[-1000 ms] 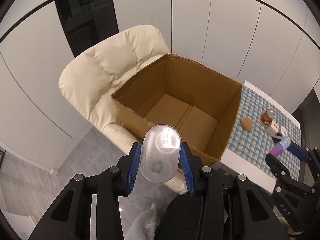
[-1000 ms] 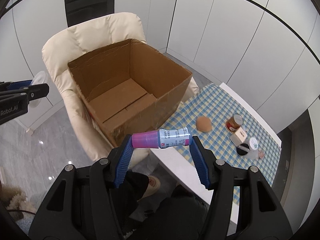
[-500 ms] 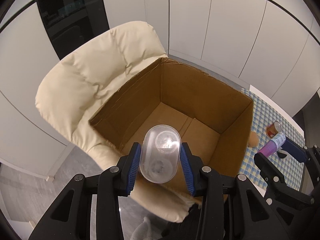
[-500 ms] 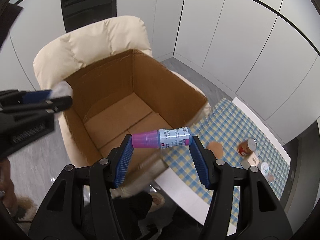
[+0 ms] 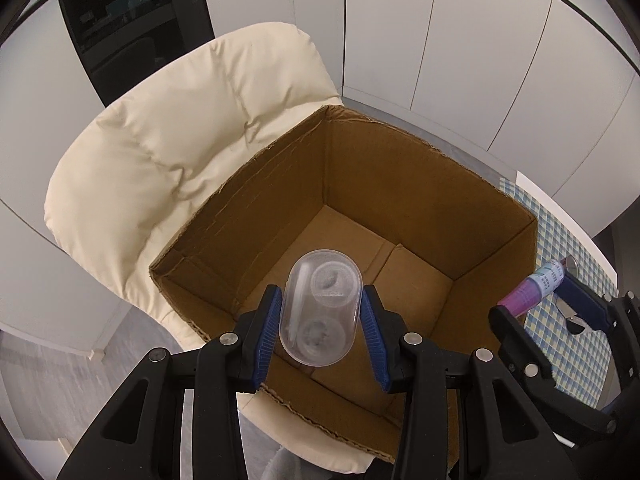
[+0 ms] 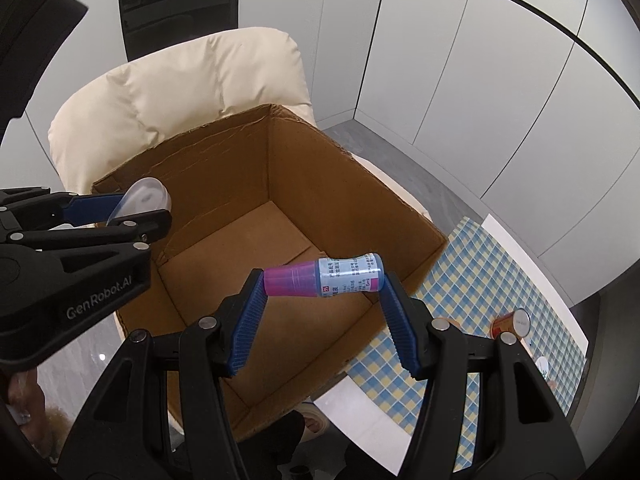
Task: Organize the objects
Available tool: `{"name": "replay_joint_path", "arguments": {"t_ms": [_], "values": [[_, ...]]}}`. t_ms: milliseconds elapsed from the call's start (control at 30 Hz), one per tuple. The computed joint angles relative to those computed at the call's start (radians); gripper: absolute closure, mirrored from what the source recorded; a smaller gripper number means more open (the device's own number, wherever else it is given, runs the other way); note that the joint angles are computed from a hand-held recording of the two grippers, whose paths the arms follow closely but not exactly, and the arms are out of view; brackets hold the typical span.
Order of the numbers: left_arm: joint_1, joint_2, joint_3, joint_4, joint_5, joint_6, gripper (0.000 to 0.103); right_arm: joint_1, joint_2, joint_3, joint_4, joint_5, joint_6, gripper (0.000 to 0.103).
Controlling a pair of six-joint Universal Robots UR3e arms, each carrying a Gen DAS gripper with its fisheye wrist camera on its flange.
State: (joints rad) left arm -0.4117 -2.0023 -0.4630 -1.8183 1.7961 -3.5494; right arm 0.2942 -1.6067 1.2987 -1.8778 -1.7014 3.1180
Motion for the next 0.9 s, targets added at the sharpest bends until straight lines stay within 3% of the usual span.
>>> {"name": "replay_joint_path", "arguments": {"t_ms": [167,200,233,267,433,700,900], "values": [[0.0,0.021,-0.039,0.057,-0.017,0.024,0.059,0.004,0.026,-0.017,0.022,-0.007,0.009,0.041],[-0.004,0.031,-0.051,0.074,-0.016,0.036,0.04,0.005,0.035,-0.031,0.038,-0.007,0.011,0.025],[-0.011,0.027,-0.034,0.067,-0.008,0.036,0.012,0.006,0.042,-0.041,0.051,-0.007,0.016,0.003],[-0.016,0.024,-0.02,0.065,0.0,0.031,0.001,0.005,0.034,-0.031,0.041,-0.005,0.017,0.0],[-0.018,0.063,-0.07,0.119,0.013,0.03,0.001,-0.022,-0.026,0.015,0.011,0.061,0.027,0.0],[0.012,0.109,-0.128,0.128,-0.029,0.01,0.001,-0.043,-0.039,0.016,0.027,0.072,0.044,0.0],[0.007,0.117,-0.127,0.123,-0.012,0.005,0.001,-0.053,-0.041,0.022,0.026,0.076,0.047,0.0]]}}
